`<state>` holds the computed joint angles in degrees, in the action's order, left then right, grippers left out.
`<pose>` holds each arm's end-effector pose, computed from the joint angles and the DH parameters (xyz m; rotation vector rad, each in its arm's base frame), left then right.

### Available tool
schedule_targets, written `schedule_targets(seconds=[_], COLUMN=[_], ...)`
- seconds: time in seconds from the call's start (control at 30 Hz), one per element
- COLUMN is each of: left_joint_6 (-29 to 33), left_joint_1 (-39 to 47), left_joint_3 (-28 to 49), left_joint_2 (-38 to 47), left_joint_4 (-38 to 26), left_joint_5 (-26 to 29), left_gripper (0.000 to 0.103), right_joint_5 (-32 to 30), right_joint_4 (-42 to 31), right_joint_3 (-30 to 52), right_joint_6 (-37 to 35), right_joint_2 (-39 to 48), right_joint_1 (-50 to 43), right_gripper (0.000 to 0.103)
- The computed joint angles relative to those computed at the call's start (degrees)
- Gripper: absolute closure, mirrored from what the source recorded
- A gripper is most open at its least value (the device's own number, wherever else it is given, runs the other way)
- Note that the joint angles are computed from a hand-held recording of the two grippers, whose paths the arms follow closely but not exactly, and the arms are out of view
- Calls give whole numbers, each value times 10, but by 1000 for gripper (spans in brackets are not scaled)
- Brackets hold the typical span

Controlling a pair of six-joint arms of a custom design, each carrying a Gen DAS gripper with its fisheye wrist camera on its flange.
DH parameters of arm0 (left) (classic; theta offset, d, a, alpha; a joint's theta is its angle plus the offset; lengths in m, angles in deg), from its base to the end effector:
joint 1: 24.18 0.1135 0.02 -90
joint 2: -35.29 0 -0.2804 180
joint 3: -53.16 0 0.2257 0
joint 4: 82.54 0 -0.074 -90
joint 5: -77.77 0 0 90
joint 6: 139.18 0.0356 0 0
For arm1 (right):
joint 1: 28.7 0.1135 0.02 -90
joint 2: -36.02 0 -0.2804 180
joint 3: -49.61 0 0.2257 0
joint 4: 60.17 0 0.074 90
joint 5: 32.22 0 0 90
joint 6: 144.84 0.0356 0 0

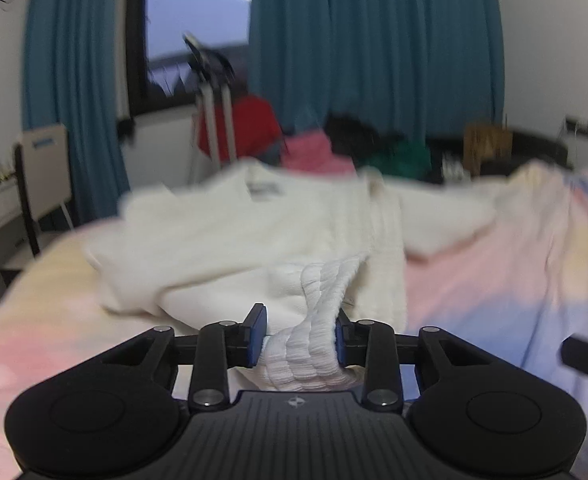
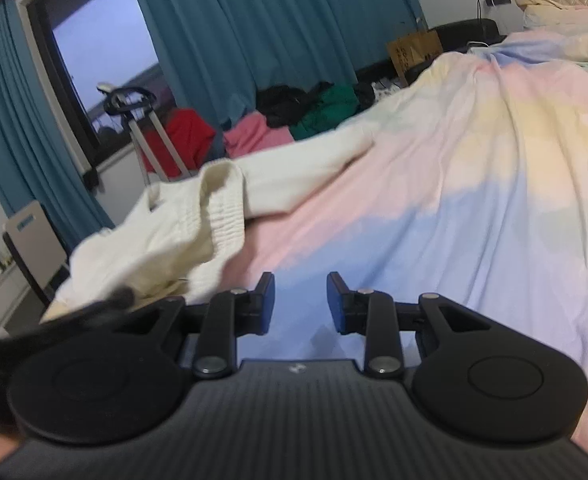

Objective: Fold clothes
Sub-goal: 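Grasp one cuff with the left gripper while the right gripper grasps the other cuff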

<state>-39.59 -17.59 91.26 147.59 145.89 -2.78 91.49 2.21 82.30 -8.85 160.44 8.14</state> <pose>0.2849 0.0270 0.1083 0.1570 2.0079 0.0131 0.2215 0.1413 0.0684 0.5061 1.9397 0.3153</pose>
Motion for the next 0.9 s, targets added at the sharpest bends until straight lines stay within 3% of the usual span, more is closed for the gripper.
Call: schedule_targets(seconds=[0.13,0.23,0.3,0.43,0.53,0.67,0.77,0.9], left_joint_6=[15,40,54,63,50,70,78,61], left_joint_1=[127,246,318,412,434,440,441,429], left_joint_3=[-20,0,18,95,121,142,130,123], left_joint_2=[-176,-240,-234,-146,-103,-69,-42,-5], left_joint_4=[-166,-285,-320,-385,-371,-369,-326,-276], left_joint_5=[125,226,274,334,348,347,333,305], left_gripper=[96,96,96,96,94,92,91,90], right_joint_5=[-16,-37,-69,-149,-183,-112,-75,-130], right_joint_4=[57,84,69,-65,-168,-299,-371,-315], right_joint_3=[-35,-54,-49,10,65,162,227,241], right_joint_6=[2,2,10,7,-8,-69,-92,-47], right_joint_2=[-10,-23,-34,-64,-74,-45,-8,48], right_joint_1=[10,17,19,14,22,58,64,26], right_gripper=[70,70,70,54,53,53,53,52])
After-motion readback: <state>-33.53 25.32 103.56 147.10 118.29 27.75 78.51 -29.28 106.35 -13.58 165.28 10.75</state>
